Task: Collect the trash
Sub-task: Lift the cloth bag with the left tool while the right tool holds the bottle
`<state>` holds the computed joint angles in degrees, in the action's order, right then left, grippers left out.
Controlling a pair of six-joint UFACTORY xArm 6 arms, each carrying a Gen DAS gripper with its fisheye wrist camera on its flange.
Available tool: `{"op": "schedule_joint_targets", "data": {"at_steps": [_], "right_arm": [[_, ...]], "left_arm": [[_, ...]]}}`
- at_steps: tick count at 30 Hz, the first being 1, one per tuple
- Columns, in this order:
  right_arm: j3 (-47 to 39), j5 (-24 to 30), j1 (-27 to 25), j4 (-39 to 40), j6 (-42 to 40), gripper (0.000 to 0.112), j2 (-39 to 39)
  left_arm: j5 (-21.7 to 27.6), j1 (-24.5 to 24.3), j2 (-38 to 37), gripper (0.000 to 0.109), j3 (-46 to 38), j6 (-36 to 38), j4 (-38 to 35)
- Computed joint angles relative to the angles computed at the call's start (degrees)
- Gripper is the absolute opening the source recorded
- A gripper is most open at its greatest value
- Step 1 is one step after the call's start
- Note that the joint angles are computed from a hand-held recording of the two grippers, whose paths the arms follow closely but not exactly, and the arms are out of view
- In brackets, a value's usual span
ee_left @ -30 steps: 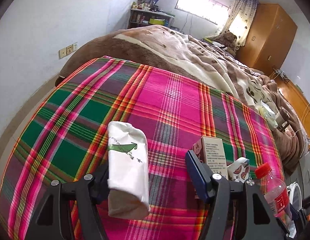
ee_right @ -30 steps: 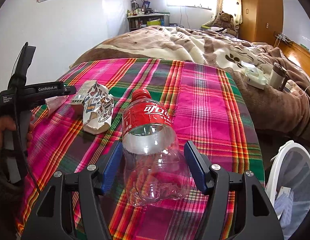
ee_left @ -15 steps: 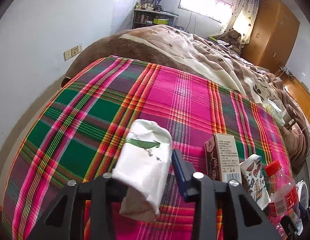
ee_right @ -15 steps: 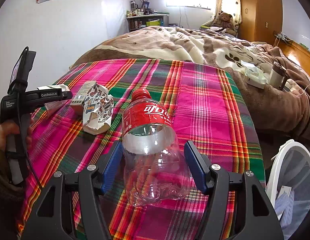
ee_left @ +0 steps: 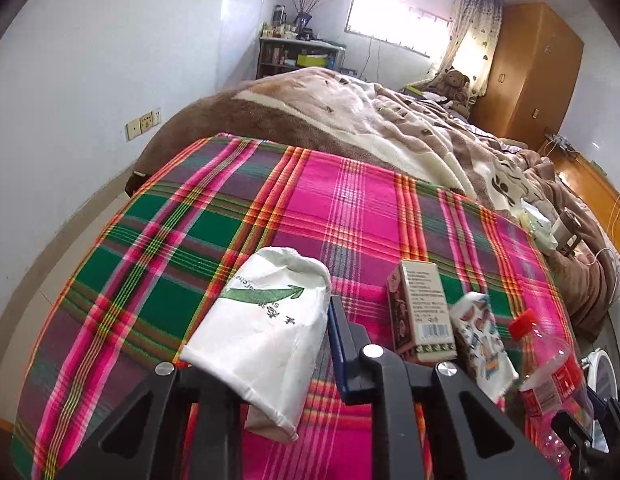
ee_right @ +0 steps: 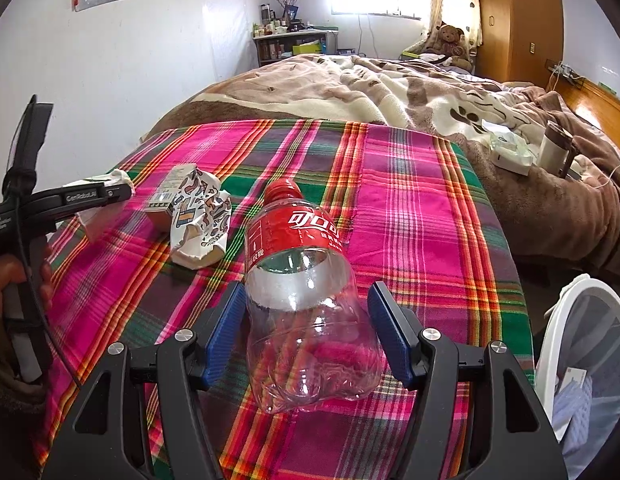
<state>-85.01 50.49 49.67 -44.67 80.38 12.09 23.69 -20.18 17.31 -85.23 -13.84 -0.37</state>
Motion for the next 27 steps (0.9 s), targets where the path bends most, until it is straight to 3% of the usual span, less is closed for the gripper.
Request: {"op": "schedule_joint_targets", "data": {"at_steps": [14,16,22,27], "right_arm": [[3.93,-0.9,1.45,-2.9,3.88,0.062,-3.92],[5.12,-1.5,1.59,-2.43,3.79,0.062,-4.75],[7.12,-7.04,-0.26,8.3,-6.59,0.062,-5.58],[1.82,-3.68,-1.23,12.23,-13.38,0.068,-2.17]], "left_arm": [[-5.94,-3.83,-14.38,0.022,14.47,6.07,-5.22],[-6.11,-4.6,-16.17,0.022,16.1,4.38,-2.7],[-5.9,-6.72,-19.95,0.022,19.61,5.31,-3.85],[-5.42,-7.3,-21.06,0.022,20.46,6.38,-4.68]]}}
